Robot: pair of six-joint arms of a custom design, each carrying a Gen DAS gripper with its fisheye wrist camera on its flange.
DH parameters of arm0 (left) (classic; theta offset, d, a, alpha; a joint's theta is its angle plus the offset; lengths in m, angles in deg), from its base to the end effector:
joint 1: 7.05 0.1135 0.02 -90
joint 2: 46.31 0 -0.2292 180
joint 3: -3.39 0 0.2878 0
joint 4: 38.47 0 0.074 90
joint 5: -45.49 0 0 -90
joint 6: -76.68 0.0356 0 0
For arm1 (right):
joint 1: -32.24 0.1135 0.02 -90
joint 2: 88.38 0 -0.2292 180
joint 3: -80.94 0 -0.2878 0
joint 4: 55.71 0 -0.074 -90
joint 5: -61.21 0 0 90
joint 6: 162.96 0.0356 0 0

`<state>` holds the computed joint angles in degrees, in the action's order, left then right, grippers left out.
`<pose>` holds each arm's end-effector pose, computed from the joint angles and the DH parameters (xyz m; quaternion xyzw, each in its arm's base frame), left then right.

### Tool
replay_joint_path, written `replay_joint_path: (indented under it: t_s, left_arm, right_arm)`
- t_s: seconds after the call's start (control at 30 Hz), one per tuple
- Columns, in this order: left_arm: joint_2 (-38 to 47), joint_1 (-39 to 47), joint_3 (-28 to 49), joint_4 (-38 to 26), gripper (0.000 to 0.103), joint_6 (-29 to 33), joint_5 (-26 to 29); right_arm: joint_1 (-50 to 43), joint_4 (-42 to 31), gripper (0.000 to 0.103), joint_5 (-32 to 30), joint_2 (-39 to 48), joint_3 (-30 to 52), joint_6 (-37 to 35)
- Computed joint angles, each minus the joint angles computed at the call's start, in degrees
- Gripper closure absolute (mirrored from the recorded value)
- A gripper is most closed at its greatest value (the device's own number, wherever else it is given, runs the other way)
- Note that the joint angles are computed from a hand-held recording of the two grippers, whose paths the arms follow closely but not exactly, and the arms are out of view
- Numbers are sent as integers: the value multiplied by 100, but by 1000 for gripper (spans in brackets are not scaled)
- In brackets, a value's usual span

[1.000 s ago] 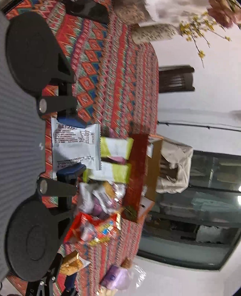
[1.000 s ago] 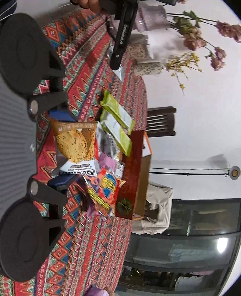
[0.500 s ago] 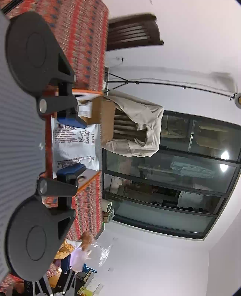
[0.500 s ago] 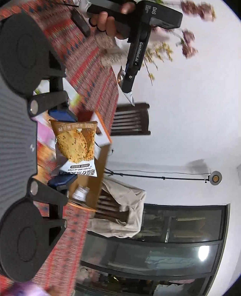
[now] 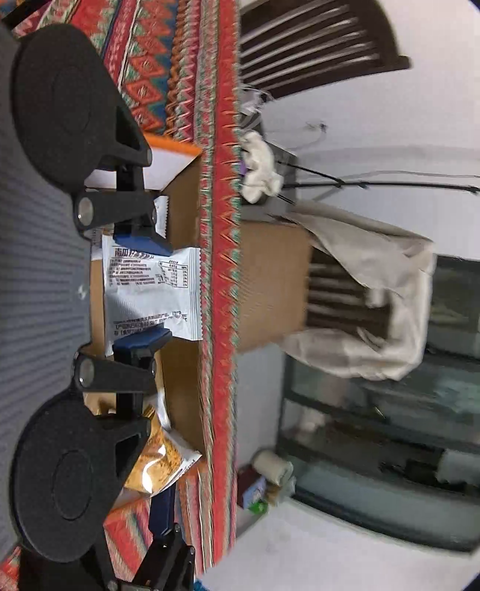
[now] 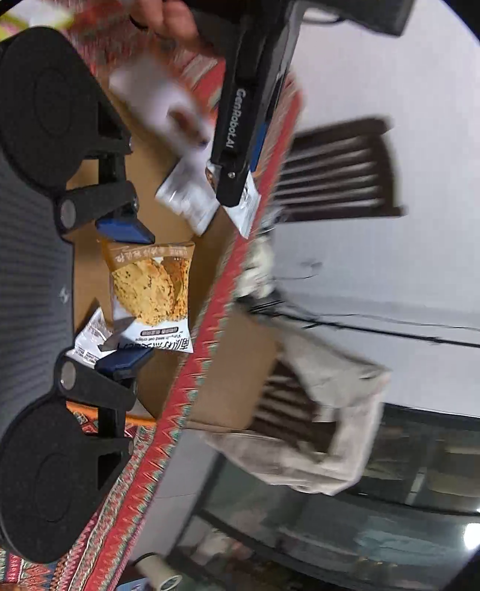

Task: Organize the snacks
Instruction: 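Carry both packets over the box and release them inside, opening both tools, then withdraw both tools from the box back toward the snack pile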

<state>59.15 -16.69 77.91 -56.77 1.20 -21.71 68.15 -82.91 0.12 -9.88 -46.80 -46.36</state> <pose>0.3898 -0.0802 0.1055 0.2596 0.8842 -0.1706 0.3490 0.2491 0.1591 0.1264 0.0034 0.9228 -0.0450 0.3826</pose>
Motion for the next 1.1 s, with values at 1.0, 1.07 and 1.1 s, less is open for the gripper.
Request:
replay_joint_path:
  t_s: [1.0,1.07,1.1]
  left_arm:
    - [-4659,2474,-1375,-3345,0,2197,2012]
    - [-5110,3147,-1415,-4281,0,2986,2577]
    - [-5275,3537,-1394,-4837,0,3500,2856]
  right_arm:
    - [2426,-4001,7,1970,-1930,648,3250]
    - [3211,-5122,3,2356,-1864,1028,4384]
    - [3691,-5852,2,2540,-1699,1286,5201]
